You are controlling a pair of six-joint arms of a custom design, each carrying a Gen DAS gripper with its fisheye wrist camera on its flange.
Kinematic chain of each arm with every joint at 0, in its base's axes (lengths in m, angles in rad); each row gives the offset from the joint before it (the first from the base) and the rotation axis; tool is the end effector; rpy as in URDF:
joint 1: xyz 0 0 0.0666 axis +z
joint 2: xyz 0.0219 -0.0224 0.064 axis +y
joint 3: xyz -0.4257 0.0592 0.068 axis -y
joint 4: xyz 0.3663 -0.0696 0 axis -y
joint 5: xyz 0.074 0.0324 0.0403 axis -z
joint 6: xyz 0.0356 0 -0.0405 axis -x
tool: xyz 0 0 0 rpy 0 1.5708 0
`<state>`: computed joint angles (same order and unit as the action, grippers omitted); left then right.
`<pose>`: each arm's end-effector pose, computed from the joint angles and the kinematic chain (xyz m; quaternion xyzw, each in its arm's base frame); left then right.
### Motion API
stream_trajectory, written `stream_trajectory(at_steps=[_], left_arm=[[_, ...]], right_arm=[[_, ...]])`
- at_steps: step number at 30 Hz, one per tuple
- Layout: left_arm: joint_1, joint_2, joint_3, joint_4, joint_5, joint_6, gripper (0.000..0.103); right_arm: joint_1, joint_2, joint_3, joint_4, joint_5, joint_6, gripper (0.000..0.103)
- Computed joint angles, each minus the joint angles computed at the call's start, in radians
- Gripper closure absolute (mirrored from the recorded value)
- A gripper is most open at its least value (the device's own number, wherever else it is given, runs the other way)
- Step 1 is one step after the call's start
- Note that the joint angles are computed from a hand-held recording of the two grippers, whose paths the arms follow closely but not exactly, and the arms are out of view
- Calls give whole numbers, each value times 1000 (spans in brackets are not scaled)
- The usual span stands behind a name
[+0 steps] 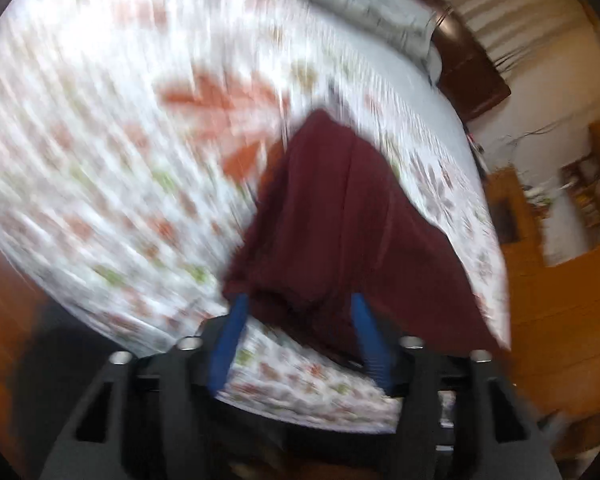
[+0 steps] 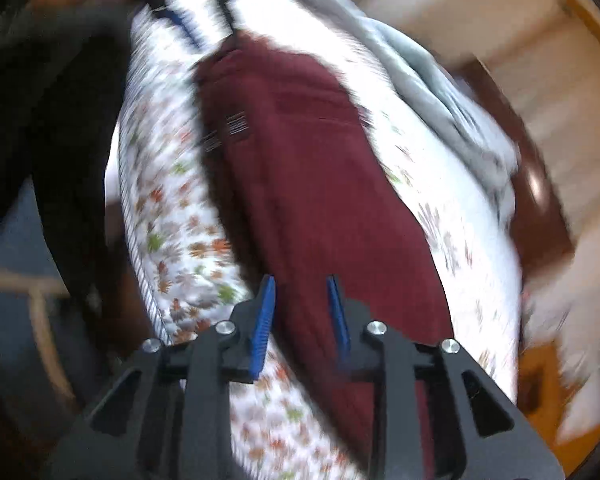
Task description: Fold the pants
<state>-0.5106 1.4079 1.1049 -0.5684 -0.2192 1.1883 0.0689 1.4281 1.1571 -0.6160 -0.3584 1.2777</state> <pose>0.3870 -0.2083 0.3690 -0.3458 0.8683 -0.1879 0.3021 0.4474 0.0430 0.3803 -0.6248 0.6875 -0.0493 0.3669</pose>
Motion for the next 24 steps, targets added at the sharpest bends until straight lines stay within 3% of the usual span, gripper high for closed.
stream_trajectory(at_steps=[2, 4, 6, 9, 11, 14, 15, 18, 20, 22, 24], left_arm=[[-49, -17, 39, -71, -145, -22, 39], [-71, -13, 62, -50, -184, -73, 34], [-58, 26, 86, 14, -104, -141, 33], [-26, 108, 131, 33, 14, -168, 33], [-16, 164, 171, -15, 38, -183, 31], [-4, 219, 199, -50, 67, -212, 30], [-1, 225, 202, -52, 72, -217, 30], [6, 250, 230, -76, 82, -223, 30], [17, 249, 225, -74, 96, -217, 30], [33, 250, 221, -63, 121, -201, 30], [39, 254, 225, -66, 132, -195, 30]], right_arm=[[-57, 43, 114, -120, -5, -135, 74], [-103, 101, 202, -186, 14, -244, 72], [-140, 196, 315, -299, 42, -358, 69], [-181, 367, 516, -563, 90, -471, 60], [-225, 405, 585, -624, 21, -526, 63], [-364, 457, 742, -706, -213, -652, 64], [-432, 489, 808, -720, -280, -731, 63], [-580, 563, 931, -646, -341, -945, 62], [-675, 662, 1069, -651, -396, -1139, 62], [-728, 710, 1114, -626, -429, -1262, 62], [-755, 744, 1147, -590, -483, -1330, 62]])
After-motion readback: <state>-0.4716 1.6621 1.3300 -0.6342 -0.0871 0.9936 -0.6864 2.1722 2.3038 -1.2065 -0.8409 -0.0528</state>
